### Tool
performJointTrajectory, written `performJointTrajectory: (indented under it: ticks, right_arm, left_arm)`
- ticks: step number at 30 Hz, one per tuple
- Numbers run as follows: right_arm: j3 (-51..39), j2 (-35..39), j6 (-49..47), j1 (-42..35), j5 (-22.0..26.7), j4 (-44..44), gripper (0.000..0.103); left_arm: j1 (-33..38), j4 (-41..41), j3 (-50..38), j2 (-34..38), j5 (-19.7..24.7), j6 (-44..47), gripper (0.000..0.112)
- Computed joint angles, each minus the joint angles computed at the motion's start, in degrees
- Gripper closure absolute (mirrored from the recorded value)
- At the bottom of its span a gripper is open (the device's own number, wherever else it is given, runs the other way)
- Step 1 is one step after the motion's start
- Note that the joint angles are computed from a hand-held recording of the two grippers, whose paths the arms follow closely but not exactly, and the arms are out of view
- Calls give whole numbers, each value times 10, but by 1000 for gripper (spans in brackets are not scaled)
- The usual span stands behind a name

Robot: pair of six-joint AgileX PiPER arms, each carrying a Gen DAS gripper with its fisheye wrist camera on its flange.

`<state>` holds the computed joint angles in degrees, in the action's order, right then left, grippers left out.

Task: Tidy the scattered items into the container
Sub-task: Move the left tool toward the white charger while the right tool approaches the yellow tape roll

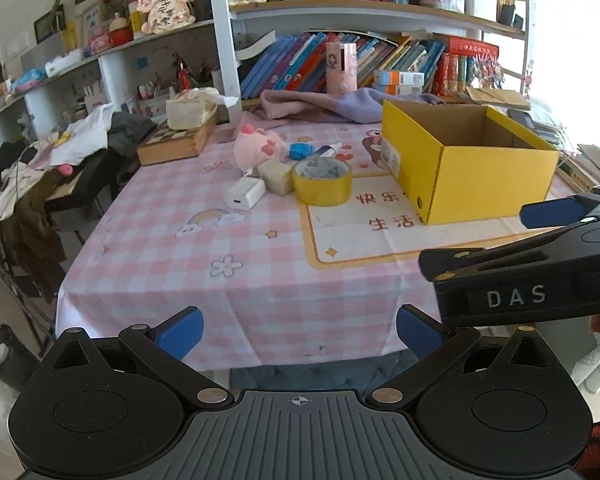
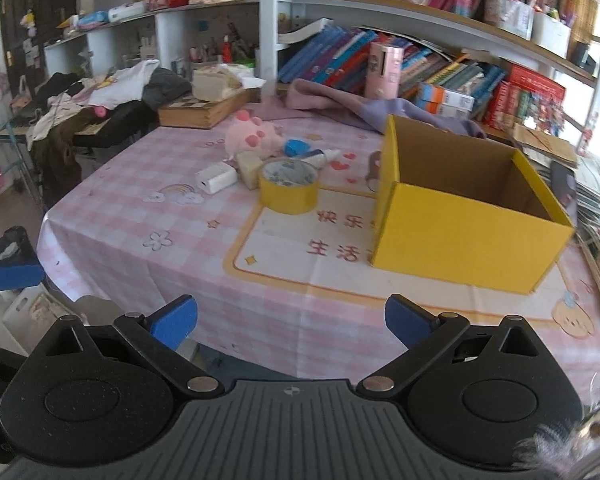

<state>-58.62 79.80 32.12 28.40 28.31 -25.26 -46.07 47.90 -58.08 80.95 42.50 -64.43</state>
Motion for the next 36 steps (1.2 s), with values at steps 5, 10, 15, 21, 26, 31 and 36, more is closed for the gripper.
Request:
performJointTrajectory:
  ticks: [5, 10, 15, 21, 26, 31, 36]
  right_arm:
    - [-31, 37, -58, -20, -31, 48, 1]
    - [-56, 71, -103, -34, -59, 79, 1]
    - [-85, 101, -155, -53, -68, 129, 1]
    - [-156, 158, -175, -57, -51, 132, 0]
    - [-222, 213, -203, -68, -60, 149, 0]
    - [-336, 291, -291, -88, -16, 229, 0]
    - [-490, 390, -316, -103, 76, 264, 0]
  left_arm:
    - [54, -25, -7, 8, -45, 28, 9]
    - [92, -47, -16, 28, -100, 74, 9]
    - [132, -115, -33, 51, -162, 154, 9]
    - [131, -59, -69, 87, -147, 152, 9]
    - [167, -112, -136, 128, -120, 215, 9]
    - [216, -186, -204, 180, -107, 274, 9]
    - [240, -205, -305, 260, -45, 292, 9]
